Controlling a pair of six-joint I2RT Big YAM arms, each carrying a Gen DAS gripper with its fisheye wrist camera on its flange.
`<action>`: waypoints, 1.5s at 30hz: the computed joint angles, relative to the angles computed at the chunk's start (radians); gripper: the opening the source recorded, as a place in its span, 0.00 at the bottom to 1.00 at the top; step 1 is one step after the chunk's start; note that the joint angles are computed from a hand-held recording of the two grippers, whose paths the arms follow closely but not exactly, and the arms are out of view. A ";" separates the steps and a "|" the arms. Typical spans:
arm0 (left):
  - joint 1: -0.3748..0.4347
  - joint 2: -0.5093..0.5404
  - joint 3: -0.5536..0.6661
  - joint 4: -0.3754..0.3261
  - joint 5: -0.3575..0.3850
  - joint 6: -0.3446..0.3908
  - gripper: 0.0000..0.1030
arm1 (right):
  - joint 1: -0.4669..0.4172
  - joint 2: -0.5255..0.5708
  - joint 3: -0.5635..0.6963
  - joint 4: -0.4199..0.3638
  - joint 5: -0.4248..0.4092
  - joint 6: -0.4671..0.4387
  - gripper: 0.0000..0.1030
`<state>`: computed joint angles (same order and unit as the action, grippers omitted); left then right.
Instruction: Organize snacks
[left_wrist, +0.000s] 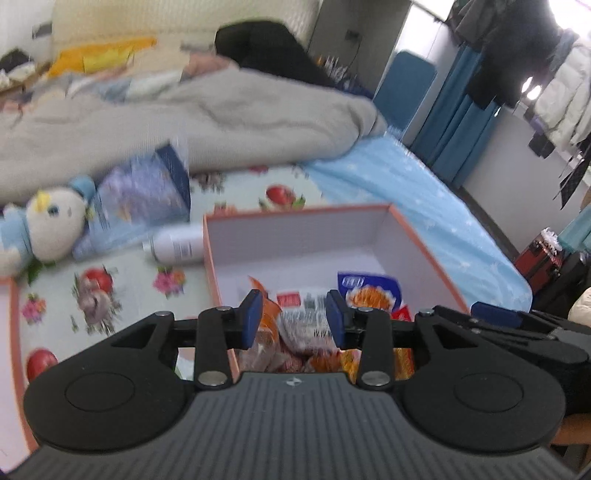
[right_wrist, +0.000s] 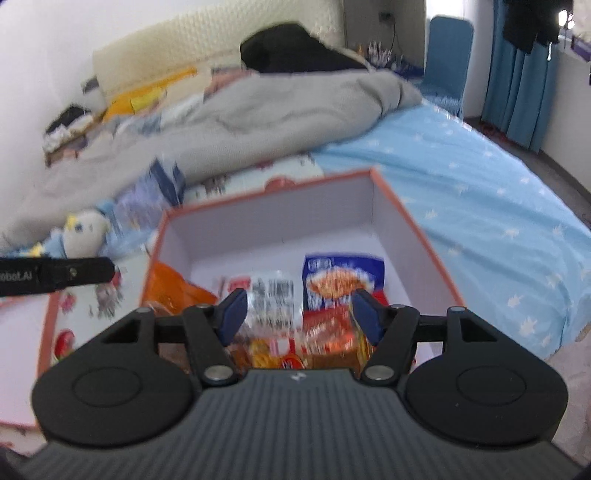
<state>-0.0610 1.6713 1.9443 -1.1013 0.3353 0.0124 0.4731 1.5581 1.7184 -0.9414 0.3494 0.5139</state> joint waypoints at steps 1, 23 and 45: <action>0.002 -0.010 0.005 0.005 -0.001 0.006 0.42 | 0.006 -0.008 0.006 0.007 0.018 -0.003 0.64; 0.100 -0.365 -0.202 0.103 0.088 0.074 0.70 | 0.205 -0.220 -0.078 0.091 0.292 0.000 0.64; 0.147 -0.529 -0.479 0.166 0.081 0.101 1.00 | 0.291 -0.289 -0.275 0.138 0.342 0.070 0.64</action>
